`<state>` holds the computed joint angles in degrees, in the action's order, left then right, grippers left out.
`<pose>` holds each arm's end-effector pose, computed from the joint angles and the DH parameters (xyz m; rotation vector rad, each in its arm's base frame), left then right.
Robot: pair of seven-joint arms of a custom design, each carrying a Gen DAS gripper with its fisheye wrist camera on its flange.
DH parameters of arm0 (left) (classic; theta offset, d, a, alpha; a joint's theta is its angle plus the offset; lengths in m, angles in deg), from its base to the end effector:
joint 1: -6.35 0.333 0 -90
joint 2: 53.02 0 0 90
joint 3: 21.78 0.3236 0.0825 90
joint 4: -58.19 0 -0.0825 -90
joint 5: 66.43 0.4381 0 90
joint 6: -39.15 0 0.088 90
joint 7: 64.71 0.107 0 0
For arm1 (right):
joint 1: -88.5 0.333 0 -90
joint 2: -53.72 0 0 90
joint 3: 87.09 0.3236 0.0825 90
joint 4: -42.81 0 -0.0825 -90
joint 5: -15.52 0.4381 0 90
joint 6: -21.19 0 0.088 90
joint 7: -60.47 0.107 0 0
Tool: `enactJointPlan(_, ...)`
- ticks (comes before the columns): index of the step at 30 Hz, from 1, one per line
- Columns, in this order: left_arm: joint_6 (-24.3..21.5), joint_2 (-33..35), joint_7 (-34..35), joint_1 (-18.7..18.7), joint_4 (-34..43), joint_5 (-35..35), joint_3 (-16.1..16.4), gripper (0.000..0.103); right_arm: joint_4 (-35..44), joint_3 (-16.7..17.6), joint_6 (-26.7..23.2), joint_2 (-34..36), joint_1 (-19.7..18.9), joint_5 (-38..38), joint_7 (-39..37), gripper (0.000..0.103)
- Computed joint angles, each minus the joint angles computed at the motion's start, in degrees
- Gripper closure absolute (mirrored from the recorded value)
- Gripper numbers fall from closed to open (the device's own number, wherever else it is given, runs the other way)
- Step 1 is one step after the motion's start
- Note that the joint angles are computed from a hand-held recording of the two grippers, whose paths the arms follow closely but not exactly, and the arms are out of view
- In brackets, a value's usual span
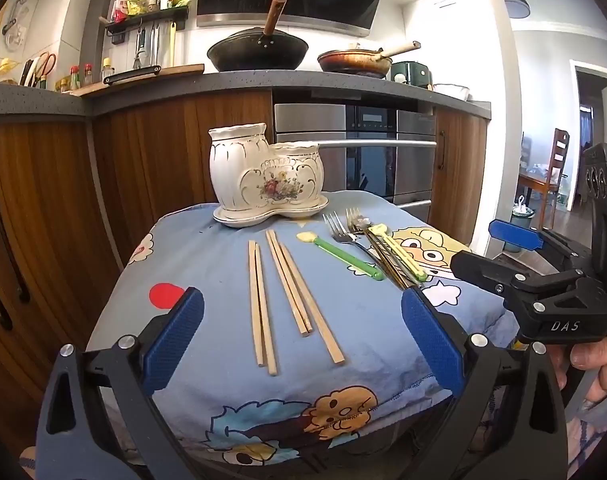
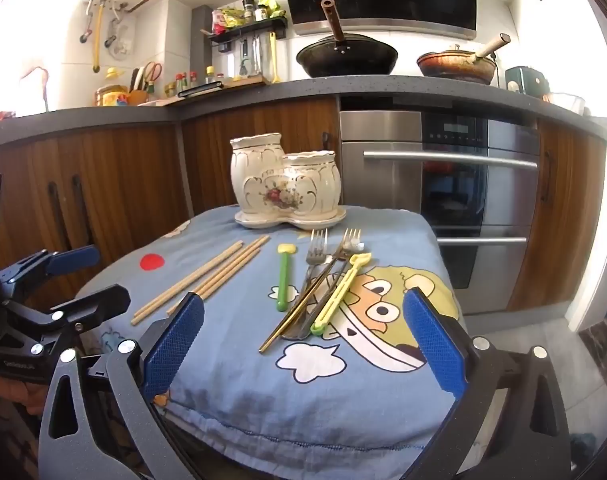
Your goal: Organize utensils
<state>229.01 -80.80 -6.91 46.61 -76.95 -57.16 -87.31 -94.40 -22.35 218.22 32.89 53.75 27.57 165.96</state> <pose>0.4752 -0.3071 0.5103 -1.2652 1.7147 -1.1143 0.4732 0.2927 0.5016 -1.5380 1.2455 -0.7738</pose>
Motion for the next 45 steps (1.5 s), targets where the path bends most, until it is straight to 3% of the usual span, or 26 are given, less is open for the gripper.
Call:
enactJointPlan(8,-0.59,0.67,0.39,-1.33,0.18,0.12,0.79,0.005,0.16,0.67,-0.16,-0.12,-0.66,-0.17,0.09,0.004)
enactJointPlan(13,-0.10,-0.06,-0.10,0.01,0.33,0.02,-0.22,0.005,-0.02,0.07,0.04,0.35,-0.01,-0.50,-0.01,0.004)
enactJointPlan(25,0.07,0.14,0.14,-0.55,-0.02,0.09,0.41,0.005,0.43,1.68,0.20,0.63,-1.38,-0.29,-0.02,0.004)
enactJointPlan(45,0.30,0.20,0.18,-0.04,-0.21,-0.07,0.04,0.005,0.49,0.90,-0.22,0.79,-0.74,-0.60,-0.07,0.004)
